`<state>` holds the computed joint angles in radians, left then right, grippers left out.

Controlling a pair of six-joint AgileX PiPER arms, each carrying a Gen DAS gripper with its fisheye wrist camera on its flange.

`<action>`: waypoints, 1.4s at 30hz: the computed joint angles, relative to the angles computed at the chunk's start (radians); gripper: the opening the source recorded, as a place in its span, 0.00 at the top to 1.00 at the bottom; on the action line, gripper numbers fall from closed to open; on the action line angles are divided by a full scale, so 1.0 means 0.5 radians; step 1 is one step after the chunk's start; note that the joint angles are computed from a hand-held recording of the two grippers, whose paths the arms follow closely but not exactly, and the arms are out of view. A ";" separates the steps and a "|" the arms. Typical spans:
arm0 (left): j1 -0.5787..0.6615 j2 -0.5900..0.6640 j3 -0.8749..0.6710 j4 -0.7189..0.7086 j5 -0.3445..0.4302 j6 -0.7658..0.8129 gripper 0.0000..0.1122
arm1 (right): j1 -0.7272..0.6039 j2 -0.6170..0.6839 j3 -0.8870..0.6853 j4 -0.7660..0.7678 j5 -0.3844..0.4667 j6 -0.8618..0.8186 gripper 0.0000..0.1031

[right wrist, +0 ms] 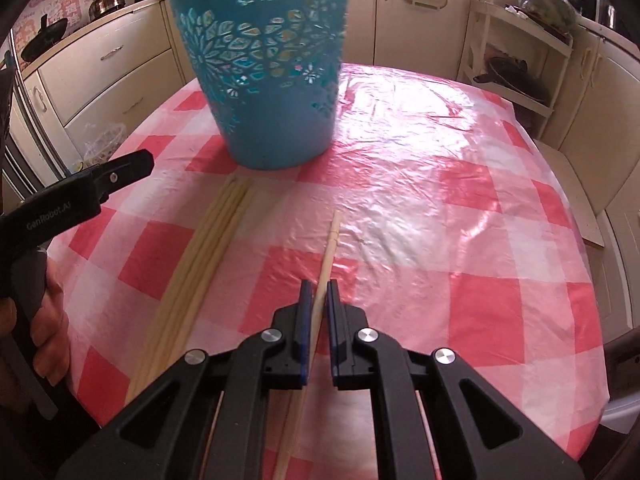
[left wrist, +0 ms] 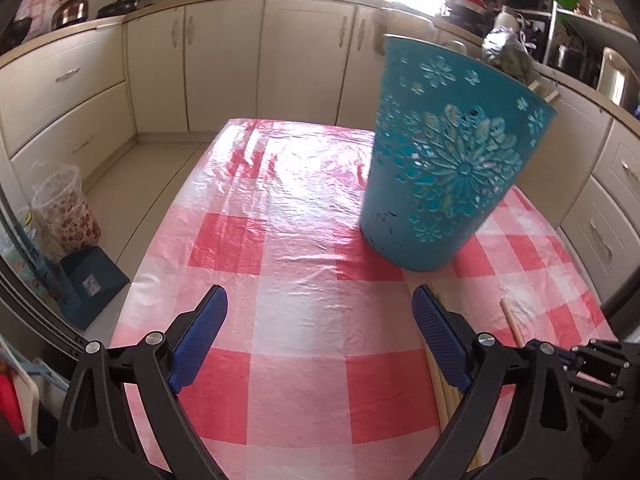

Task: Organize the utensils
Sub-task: 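Reach the left tool to the chopstick bundle and close on one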

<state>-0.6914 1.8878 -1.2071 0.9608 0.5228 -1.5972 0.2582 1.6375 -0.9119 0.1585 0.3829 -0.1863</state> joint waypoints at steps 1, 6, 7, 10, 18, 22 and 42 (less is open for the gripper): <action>-0.008 0.010 -0.024 -0.075 -0.015 0.105 0.20 | -0.049 -0.019 0.020 0.096 0.005 -0.093 0.92; -0.112 0.143 -0.281 -0.400 0.204 0.600 0.20 | -0.176 -0.028 0.040 0.494 0.031 -0.454 0.92; -0.126 0.167 -0.320 -0.433 0.248 0.641 0.20 | -0.190 -0.029 0.046 0.556 0.031 -0.521 0.92; -0.142 0.232 -0.427 -0.542 0.370 0.733 0.20 | -0.242 -0.026 0.050 0.737 0.065 -0.700 0.92; -0.160 0.343 -0.595 -0.634 0.608 0.813 0.20 | -0.370 -0.014 0.040 1.016 0.199 -0.975 0.92; -0.160 0.353 -0.626 -0.653 0.650 0.824 0.20 | -0.382 -0.012 0.033 1.034 0.224 -0.983 0.92; -0.112 0.515 -0.887 -0.760 0.629 0.999 0.56 | -0.389 0.008 0.023 1.080 0.197 -0.997 0.92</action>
